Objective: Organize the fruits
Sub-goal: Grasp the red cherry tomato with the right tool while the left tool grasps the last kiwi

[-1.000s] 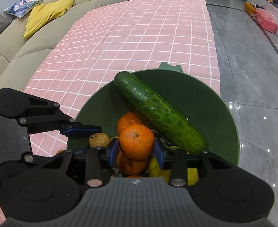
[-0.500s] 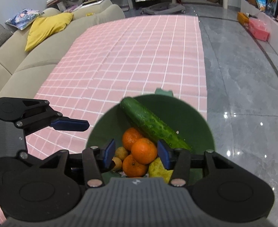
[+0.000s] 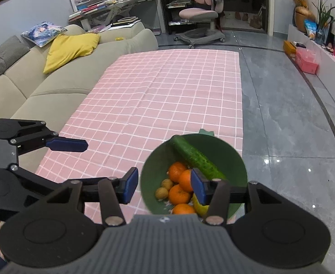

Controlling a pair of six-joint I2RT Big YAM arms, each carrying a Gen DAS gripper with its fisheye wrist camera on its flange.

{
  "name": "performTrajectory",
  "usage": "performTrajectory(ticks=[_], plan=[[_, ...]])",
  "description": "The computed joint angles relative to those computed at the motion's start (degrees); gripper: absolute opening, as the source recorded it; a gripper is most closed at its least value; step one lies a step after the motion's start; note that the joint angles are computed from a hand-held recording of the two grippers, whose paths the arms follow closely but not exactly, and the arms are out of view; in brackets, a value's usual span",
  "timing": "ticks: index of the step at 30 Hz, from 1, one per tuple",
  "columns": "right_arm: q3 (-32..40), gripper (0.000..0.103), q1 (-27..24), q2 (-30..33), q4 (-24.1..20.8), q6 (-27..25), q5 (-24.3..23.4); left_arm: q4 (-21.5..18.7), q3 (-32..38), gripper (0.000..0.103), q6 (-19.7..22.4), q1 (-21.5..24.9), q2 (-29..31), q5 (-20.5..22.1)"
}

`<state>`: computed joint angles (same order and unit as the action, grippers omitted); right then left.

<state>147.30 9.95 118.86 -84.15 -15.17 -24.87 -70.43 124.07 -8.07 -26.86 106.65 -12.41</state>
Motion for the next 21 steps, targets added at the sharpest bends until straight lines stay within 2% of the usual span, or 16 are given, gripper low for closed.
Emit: performTrajectory(ticks=[8,13,17,21], plan=[[-22.7,0.051,0.6,-13.9,10.3,0.6,0.0,4.8,-13.7,0.077,-4.2,-0.4,-9.0,-1.2],[-34.7,0.051,1.6,-19.5,16.0,0.5,0.7,7.7,-22.2,0.076,-7.8,-0.1,-13.3,-0.9],[-45.0,0.051,2.4,-24.1,23.9,2.3,2.2,11.1,-29.6,0.076,-9.2,-0.4,-16.6,0.3],[-54.5,0.051,3.2,-27.5,31.4,5.9,3.7,12.5,-34.5,0.076,-10.5,-0.8,-17.7,0.9]])
